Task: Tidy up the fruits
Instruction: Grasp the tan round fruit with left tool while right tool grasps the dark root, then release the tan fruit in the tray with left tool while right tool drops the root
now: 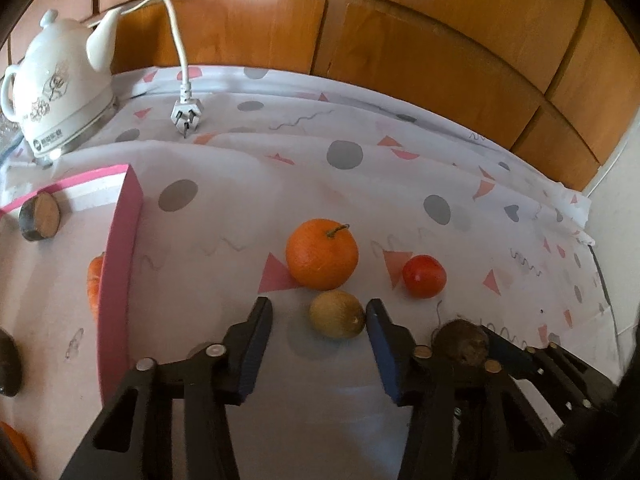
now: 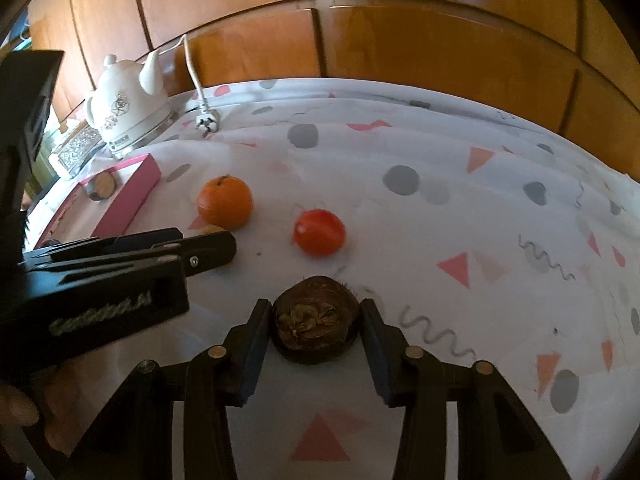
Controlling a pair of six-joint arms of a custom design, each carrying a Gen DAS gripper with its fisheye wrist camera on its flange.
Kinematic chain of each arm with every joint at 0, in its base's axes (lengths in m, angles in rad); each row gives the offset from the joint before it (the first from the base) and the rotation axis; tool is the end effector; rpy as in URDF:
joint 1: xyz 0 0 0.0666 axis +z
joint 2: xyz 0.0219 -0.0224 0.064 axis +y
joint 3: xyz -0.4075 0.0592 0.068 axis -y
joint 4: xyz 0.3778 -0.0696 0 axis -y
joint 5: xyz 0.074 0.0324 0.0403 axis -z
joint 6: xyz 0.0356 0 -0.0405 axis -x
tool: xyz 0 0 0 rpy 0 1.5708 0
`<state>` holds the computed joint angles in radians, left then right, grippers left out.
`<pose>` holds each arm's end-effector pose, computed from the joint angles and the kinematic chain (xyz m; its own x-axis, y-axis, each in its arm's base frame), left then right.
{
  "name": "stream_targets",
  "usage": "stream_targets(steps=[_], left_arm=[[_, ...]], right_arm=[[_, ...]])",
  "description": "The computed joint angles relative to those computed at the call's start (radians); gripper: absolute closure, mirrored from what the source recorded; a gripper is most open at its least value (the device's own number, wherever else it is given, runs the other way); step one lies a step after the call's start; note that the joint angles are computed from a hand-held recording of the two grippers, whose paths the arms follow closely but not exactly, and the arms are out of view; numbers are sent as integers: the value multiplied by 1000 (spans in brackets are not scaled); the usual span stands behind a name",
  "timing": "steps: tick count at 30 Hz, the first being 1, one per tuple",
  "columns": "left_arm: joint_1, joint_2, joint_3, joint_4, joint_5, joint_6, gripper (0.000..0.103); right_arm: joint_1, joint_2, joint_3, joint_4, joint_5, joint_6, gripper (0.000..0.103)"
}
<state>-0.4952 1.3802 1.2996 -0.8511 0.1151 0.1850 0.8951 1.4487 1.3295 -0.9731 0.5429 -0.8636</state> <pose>0.3966 -0.2193 0.4253 -0.7921 0.2201 -0.5693 0.3933 0.8973 -0.2003 0.3041 0.3494 0.4056 -0.7555 0.0982 -0.6478 0.0847 0.9950 0.0521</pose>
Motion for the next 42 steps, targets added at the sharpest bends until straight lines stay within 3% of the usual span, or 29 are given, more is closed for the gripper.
stream_targets(steps=[3,14,24,42], left_arm=[[-7,-6,-11,11,-26,-12,77],[-12,-108,-85,-14,-29,-50,77],[-19,-218,-125,-20,-43,-64,77],[100,-409,-155,5,-45,-112,77]], right_arm=[[2,-13,-14,-1,6,-14,58],[15,-29,-26,-18,0,-33,58],[68,-51,-41,-90,41,-158,58],[134,-18,-5,-201,104,-272,58]])
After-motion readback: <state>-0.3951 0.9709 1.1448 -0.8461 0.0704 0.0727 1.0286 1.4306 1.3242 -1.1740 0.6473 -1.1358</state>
